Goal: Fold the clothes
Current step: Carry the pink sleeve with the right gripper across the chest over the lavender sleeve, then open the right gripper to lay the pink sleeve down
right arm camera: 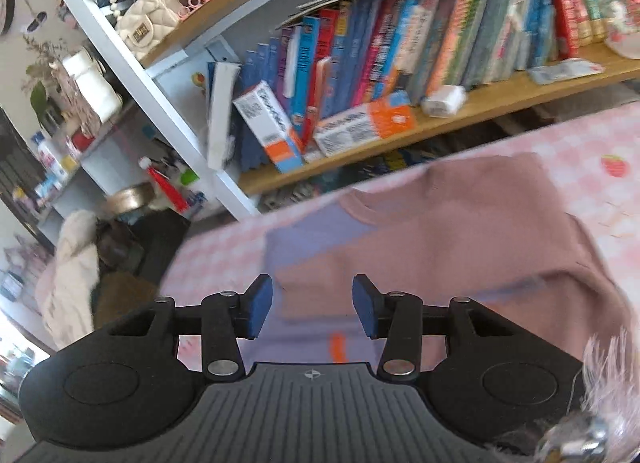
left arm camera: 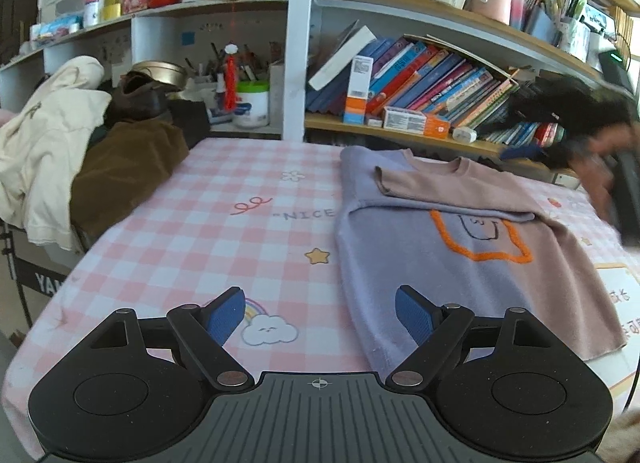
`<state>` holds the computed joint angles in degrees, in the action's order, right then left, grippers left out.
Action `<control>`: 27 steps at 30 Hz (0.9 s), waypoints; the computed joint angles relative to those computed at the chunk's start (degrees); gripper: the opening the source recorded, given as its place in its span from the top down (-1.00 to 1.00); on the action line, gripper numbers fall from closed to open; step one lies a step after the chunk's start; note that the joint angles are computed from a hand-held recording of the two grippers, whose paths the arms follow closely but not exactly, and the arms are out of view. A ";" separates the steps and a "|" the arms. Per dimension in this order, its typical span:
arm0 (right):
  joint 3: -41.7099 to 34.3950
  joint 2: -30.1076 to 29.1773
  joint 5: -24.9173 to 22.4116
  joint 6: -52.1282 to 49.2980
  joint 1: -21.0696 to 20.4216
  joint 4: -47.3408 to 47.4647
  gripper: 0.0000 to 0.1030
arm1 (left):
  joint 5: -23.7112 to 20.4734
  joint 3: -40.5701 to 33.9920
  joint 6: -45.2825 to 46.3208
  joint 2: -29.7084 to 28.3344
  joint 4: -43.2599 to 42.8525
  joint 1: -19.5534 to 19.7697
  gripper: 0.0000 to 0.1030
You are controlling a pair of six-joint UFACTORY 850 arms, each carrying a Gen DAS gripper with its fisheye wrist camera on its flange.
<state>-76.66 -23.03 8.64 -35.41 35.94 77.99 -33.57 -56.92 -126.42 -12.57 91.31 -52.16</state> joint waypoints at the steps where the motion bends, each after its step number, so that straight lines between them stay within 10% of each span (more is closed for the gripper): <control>1: 2.02 1.39 0.76 -0.54 0.25 0.52 0.18 | 0.65 -0.30 -0.05 -0.28 0.18 0.21 -0.65; 13: 21.12 14.28 17.80 -26.44 6.92 20.16 0.00 | 5.82 -7.55 8.72 -6.25 -5.89 -0.14 -0.65; 27: 32.31 22.70 15.21 -19.97 6.19 19.30 -0.01 | 1.47 -13.24 25.37 -9.28 -27.79 -1.66 -0.71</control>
